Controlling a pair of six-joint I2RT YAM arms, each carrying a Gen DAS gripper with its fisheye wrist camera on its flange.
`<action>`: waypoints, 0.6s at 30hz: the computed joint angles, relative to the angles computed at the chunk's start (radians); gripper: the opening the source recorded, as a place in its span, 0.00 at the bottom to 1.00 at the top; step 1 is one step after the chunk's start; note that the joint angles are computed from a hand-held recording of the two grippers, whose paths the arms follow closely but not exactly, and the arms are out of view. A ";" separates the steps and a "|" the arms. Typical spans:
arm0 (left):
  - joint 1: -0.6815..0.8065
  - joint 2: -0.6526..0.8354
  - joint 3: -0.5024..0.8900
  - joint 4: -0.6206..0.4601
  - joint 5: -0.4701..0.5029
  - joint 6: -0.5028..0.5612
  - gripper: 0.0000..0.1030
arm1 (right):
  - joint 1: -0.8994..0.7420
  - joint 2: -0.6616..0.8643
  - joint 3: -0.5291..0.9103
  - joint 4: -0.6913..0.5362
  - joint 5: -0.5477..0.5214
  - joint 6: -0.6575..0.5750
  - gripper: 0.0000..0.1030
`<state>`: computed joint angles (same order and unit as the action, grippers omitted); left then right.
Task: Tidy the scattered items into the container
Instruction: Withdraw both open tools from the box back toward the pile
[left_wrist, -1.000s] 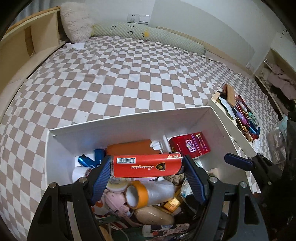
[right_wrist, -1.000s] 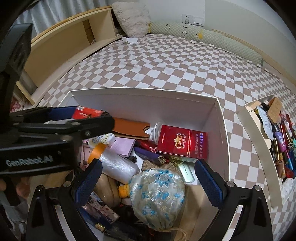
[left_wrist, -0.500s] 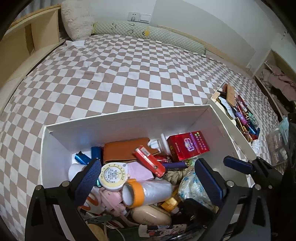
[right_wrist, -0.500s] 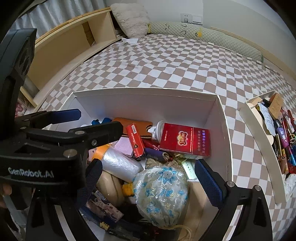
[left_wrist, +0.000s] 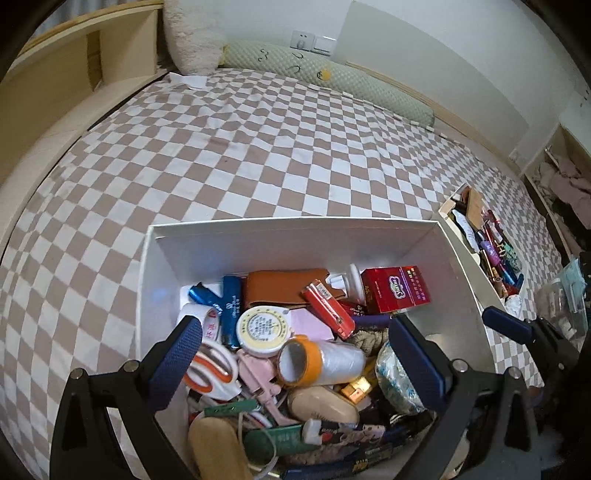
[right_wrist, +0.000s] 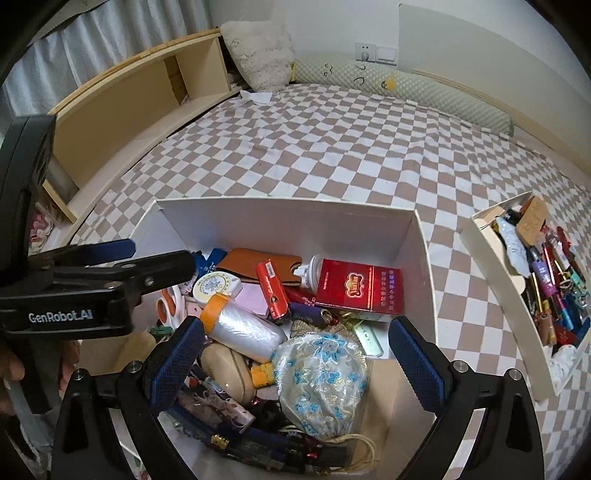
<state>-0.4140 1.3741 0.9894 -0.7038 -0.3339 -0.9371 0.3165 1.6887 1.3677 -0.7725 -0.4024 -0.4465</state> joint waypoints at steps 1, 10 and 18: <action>-0.004 -0.012 -0.002 -0.015 -0.009 -0.008 0.99 | -0.002 -0.006 -0.001 0.000 -0.002 0.003 0.97; -0.065 -0.128 -0.025 -0.164 -0.085 -0.088 1.00 | -0.009 -0.118 -0.065 0.004 0.035 0.004 1.00; -0.210 -0.181 0.013 -0.342 -0.200 -0.219 0.99 | -0.038 -0.231 -0.103 -0.023 0.030 0.000 1.00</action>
<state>-0.6237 1.1926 1.0024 -1.0457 -0.5338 -1.1563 0.2780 1.4573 1.2646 -0.7957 -0.3720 -0.4460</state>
